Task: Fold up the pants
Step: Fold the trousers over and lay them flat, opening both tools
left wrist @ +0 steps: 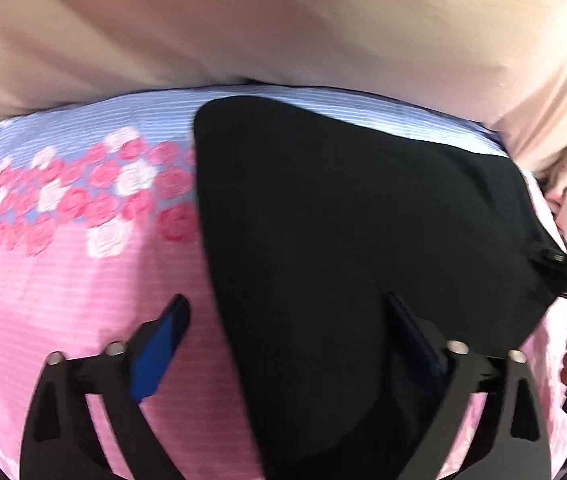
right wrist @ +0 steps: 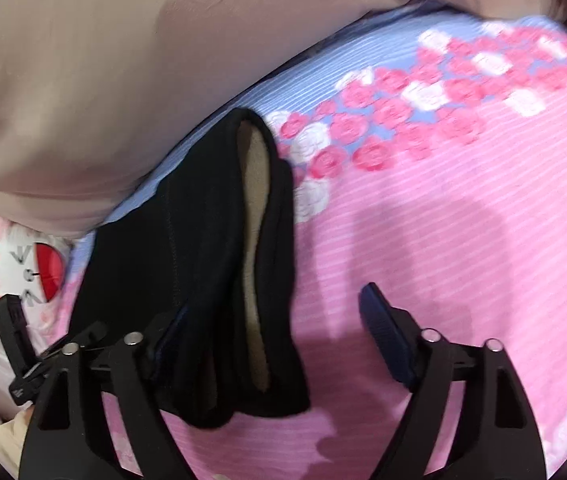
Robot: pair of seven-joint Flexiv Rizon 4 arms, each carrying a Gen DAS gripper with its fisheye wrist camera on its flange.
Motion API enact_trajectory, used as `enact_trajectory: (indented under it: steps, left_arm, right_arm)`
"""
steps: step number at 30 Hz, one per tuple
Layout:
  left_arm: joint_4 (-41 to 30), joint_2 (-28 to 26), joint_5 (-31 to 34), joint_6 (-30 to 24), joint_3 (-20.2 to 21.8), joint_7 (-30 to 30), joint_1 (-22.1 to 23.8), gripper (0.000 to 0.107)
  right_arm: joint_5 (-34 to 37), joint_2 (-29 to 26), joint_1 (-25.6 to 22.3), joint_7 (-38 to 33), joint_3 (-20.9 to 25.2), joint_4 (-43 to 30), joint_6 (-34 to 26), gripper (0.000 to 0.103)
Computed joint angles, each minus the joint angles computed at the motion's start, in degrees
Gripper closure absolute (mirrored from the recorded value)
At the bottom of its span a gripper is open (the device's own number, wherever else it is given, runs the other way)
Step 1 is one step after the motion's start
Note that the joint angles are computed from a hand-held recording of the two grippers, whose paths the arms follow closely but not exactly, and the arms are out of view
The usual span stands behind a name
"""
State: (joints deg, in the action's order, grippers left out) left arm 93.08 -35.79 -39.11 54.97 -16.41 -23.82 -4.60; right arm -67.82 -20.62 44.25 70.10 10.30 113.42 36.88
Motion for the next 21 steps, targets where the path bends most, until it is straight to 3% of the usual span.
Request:
enact_trajectory:
  steps: [1, 2, 4, 5, 6, 8, 11, 12, 15, 17, 19, 21]
  left_arm:
    - [-0.3, 0.3, 0.4, -0.7, 0.5, -0.8, 0.0, 0.009]
    - [0.0, 0.9, 0.6, 0.2, 0.9, -1.1, -0.1, 0.01]
    - [2.9, 4.0, -1.2, 4.5, 0.1, 1.2, 0.7, 0.014]
    - [5.2, 5.7, -4.4, 8.2, -1.7, 4.4, 1.8, 0.014]
    - [7.1, 7.4, -8.2, 10.8, -3.7, 7.8, 3.0, 0.014]
    - [9.7, 10.7, -15.4, 12.6, -6.0, 12.0, 4.0, 0.014]
    - [8.3, 10.8, -9.9, 6.0, -1.9, 7.1, 0.5, 0.014]
    - [8.1, 9.7, -5.3, 7.8, 0.6, 5.1, -2.3, 0.014]
    - [6.1, 5.4, 7.0, 11.0, 6.5, -2.2, -7.6, 0.022]
    - [5.8, 4.0, 5.4, 8.7, 3.8, -3.1, -4.7, 0.017]
    - [4.0, 2.9, 4.7, 4.2, 3.1, -6.4, -3.0, 0.012]
    - [3.6, 2.4, 4.2, 2.8, 2.3, -6.7, -1.9, 0.011]
  right_arm:
    - [3.0, 0.5, 1.9, -1.4, 0.9, -1.6, -5.5, 0.027]
    - [3.7, 1.0, 3.6, -2.5, 1.4, -3.0, -9.9, 0.038]
    - [3.8, 1.6, 5.8, -5.5, 2.0, -5.8, -15.7, 0.047]
    - [2.7, 1.9, 5.9, -6.8, 2.0, -6.4, -15.8, 0.059]
    - [1.4, 1.9, 5.1, -10.2, 1.9, -7.3, -13.7, 0.065]
    - [1.7, 0.4, 3.4, -17.9, 1.5, -9.7, -9.2, 0.084]
    - [4.6, -3.4, 1.5, -24.0, 0.1, -11.9, -2.9, 0.089]
    - [6.1, -3.9, 1.2, -24.0, -0.3, -11.1, -2.2, 0.089]
    - [4.9, -3.0, 0.8, -16.4, -1.8, -6.1, 1.7, 0.103]
    - [-3.5, -1.2, 0.0, -5.1, -3.7, -1.2, 7.0, 0.103]
    - [-8.5, -0.4, -1.0, 1.6, -3.7, 0.7, 8.7, 0.103]
    - [-8.0, 0.2, -1.5, 3.2, -2.5, 1.1, 6.9, 0.103]
